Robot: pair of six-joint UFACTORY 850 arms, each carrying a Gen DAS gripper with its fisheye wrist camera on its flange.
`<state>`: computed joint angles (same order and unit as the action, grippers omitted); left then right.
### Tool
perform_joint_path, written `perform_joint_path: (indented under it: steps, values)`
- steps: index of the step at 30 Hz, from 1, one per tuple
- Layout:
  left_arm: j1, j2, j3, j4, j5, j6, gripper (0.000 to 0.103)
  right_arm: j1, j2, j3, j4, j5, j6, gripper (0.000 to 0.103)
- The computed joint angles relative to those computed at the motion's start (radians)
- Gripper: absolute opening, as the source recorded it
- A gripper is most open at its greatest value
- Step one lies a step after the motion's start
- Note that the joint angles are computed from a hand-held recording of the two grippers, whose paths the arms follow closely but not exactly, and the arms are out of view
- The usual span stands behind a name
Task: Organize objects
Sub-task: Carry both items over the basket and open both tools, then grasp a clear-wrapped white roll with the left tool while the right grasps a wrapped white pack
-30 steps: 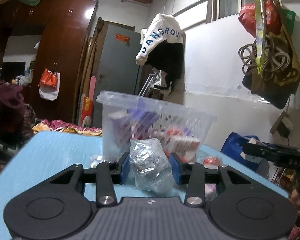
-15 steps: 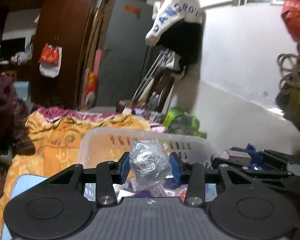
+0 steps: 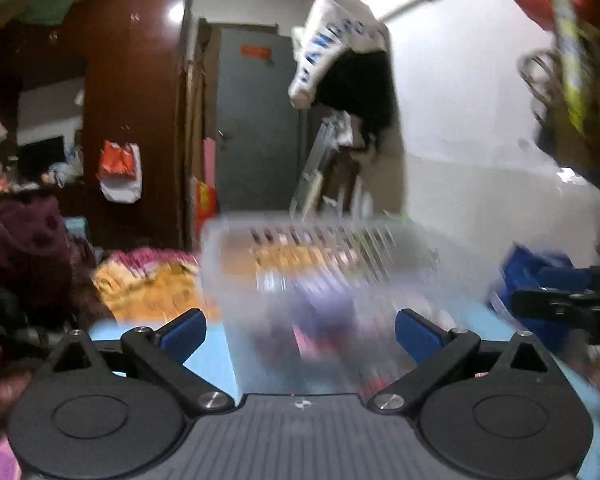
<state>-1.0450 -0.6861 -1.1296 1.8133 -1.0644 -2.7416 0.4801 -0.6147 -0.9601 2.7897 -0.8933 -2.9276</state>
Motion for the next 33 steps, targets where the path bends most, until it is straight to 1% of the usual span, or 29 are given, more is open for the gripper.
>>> perform_joint_path:
  steps: [2,4,6,8,10,11,12,13,15,16,18,20,21,22,23,24,26,28,30,31,33]
  values:
    - [-0.013,-0.016,0.021,0.054,0.072,-0.099,0.102,-0.011,-0.024,0.018,-0.017,0.005,0.009,0.103]
    - [-0.010,-0.036,0.022,0.082,0.129,-0.165,0.102,-0.016,-0.044,0.006,-0.063,0.034,0.030,0.103]
    - [-0.007,-0.058,-0.001,0.053,0.151,-0.149,0.101,-0.018,-0.059,-0.022,-0.134,0.103,0.054,0.103]
    - [0.002,-0.077,-0.026,0.018,0.163,-0.120,0.100,-0.004,-0.068,-0.044,-0.134,0.170,0.026,0.102]
    - [0.010,-0.080,-0.031,0.023,0.184,-0.125,0.099,0.008,-0.073,-0.042,-0.093,0.179,-0.031,0.099]
    - [0.017,-0.079,-0.030,0.047,0.197,-0.142,0.099,0.008,-0.079,-0.055,-0.103,0.198,-0.026,0.093]
    - [0.017,-0.081,-0.032,0.055,0.203,-0.141,0.099,0.002,-0.084,-0.065,-0.146,0.211,0.017,0.089]
    - [0.023,-0.087,-0.049,0.039,0.218,-0.101,0.099,-0.006,-0.087,-0.066,-0.183,0.210,0.050,0.083]
    - [0.026,-0.106,-0.087,-0.029,0.239,-0.024,0.099,-0.011,-0.089,-0.070,-0.216,0.217,0.072,0.075]
    - [0.030,-0.108,-0.092,-0.033,0.246,-0.015,0.099,-0.011,-0.089,-0.070,-0.222,0.226,0.075,0.066]
    - [0.028,-0.111,-0.096,-0.032,0.248,-0.019,0.097,-0.004,-0.086,-0.062,-0.190,0.221,0.031,0.063]
    - [0.030,-0.098,-0.068,0.029,0.252,-0.081,0.089,-0.002,-0.087,-0.058,-0.183,0.205,0.001,0.059]
    - [0.033,-0.092,-0.052,0.080,0.252,-0.130,0.081,-0.003,-0.084,-0.050,-0.179,0.191,-0.007,0.059]
    - [0.032,-0.087,-0.034,0.121,0.237,-0.181,0.077,-0.004,-0.083,-0.043,-0.171,0.174,-0.015,0.058]
    - [0.024,-0.084,-0.016,0.151,0.194,-0.233,0.072,-0.006,-0.083,-0.040,-0.167,0.160,-0.016,0.057]
    - [0.015,-0.084,-0.001,0.171,0.148,-0.272,0.064,-0.012,-0.082,-0.034,-0.175,0.136,-0.008,0.056]
    - [-0.005,-0.086,0.022,0.182,0.069,-0.315,0.059,-0.025,-0.086,-0.029,-0.209,0.087,0.019,0.055]
    - [-0.017,-0.089,0.030,0.191,0.026,-0.330,0.055,-0.034,-0.090,-0.022,-0.223,0.040,0.042,0.054]
    - [-0.029,-0.093,0.034,0.200,-0.016,-0.328,0.055,-0.046,-0.091,-0.005,-0.225,-0.027,0.046,0.054]
    - [-0.032,-0.100,0.026,0.194,-0.030,-0.318,0.047,-0.046,-0.092,0.002,-0.210,-0.051,0.037,0.054]
    - [-0.035,-0.102,0.026,0.194,-0.043,-0.317,0.047,-0.042,-0.092,0.014,-0.178,-0.088,0.006,0.053]
